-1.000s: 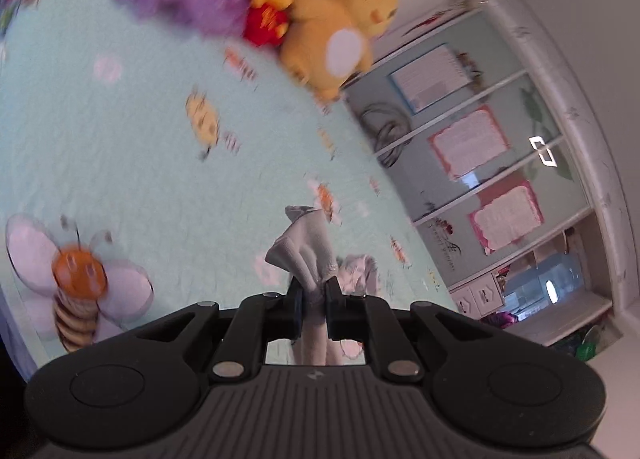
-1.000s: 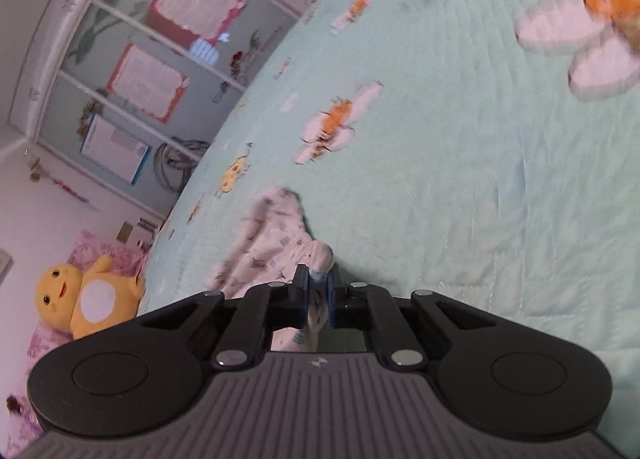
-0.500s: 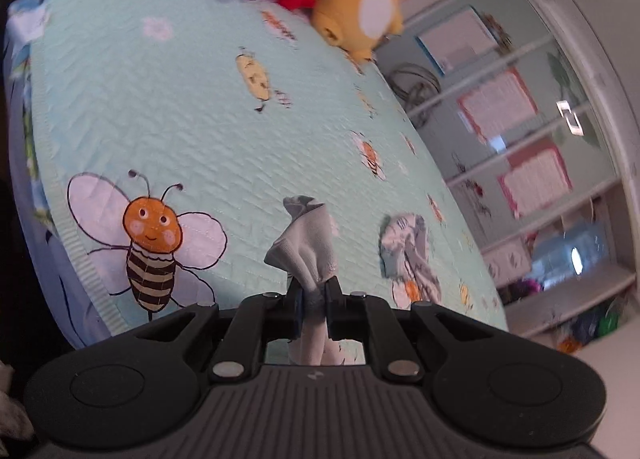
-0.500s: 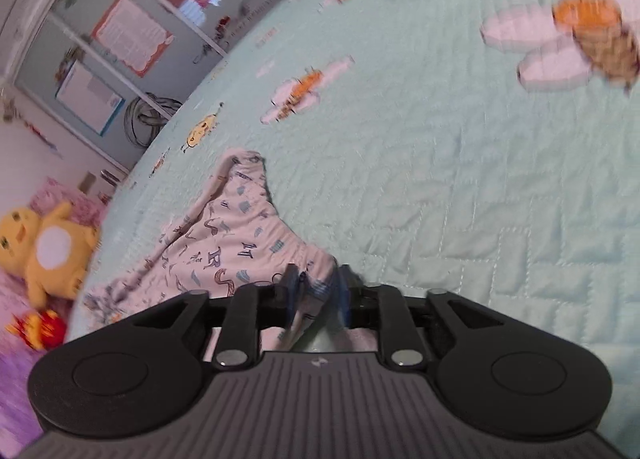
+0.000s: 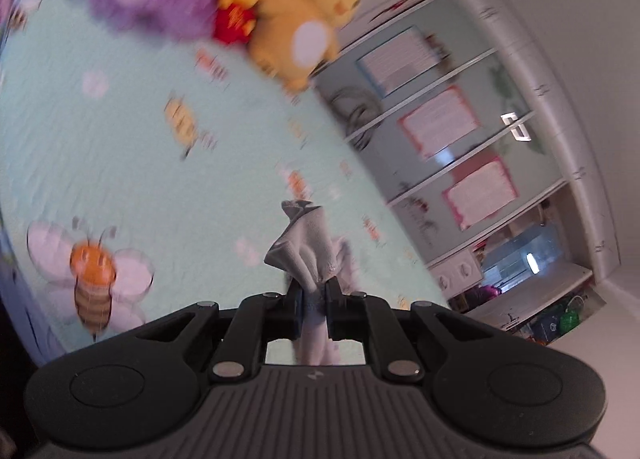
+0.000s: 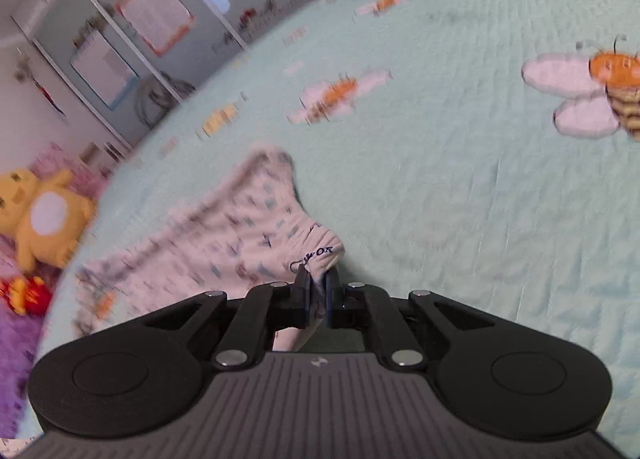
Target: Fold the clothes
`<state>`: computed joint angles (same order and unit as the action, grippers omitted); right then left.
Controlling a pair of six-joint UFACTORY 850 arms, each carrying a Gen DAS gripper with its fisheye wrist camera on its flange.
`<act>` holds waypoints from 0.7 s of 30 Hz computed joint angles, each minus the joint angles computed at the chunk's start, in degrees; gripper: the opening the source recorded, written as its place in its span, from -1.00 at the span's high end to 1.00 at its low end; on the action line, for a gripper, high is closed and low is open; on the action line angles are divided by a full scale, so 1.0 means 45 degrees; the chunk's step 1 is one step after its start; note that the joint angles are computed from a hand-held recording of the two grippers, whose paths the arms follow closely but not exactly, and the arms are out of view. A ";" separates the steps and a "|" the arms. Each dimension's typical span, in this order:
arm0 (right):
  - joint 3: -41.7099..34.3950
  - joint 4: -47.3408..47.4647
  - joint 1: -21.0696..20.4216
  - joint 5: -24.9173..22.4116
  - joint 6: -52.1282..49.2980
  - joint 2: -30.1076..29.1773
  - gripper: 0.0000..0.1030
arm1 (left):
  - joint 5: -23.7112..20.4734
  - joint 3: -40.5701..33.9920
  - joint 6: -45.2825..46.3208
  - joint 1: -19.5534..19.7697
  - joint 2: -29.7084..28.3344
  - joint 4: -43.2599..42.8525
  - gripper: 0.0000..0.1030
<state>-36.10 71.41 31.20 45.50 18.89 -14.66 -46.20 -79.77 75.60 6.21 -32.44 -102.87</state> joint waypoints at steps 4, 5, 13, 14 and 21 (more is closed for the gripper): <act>-0.0445 0.1148 -0.0200 -0.1075 -0.2372 0.0049 0.89 | 0.1683 -0.0022 -0.0263 -0.0150 0.0093 0.0933 0.81; -0.0570 0.1123 -0.0315 -0.1398 -0.2635 -0.0123 0.89 | 0.1760 -0.0111 -0.0914 -0.0114 -0.0129 0.1224 0.81; 0.0534 -0.0231 0.0428 0.0226 0.1591 -0.0087 0.58 | 0.2563 -0.0687 -0.2704 -0.0156 -0.1082 0.2585 0.81; 0.0564 0.0199 0.0690 0.0579 0.1103 -0.0043 0.58 | 0.2622 -0.0743 -0.2566 -0.0143 -0.1140 0.2463 0.81; 0.0947 -0.0013 0.1137 0.0632 0.2007 -0.0040 0.53 | 0.3062 -0.0816 -0.2864 -0.0112 -0.1304 0.2569 0.80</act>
<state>-31.84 71.35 36.32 48.35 27.92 -14.84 -32.42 -83.44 62.71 5.71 -38.31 -91.31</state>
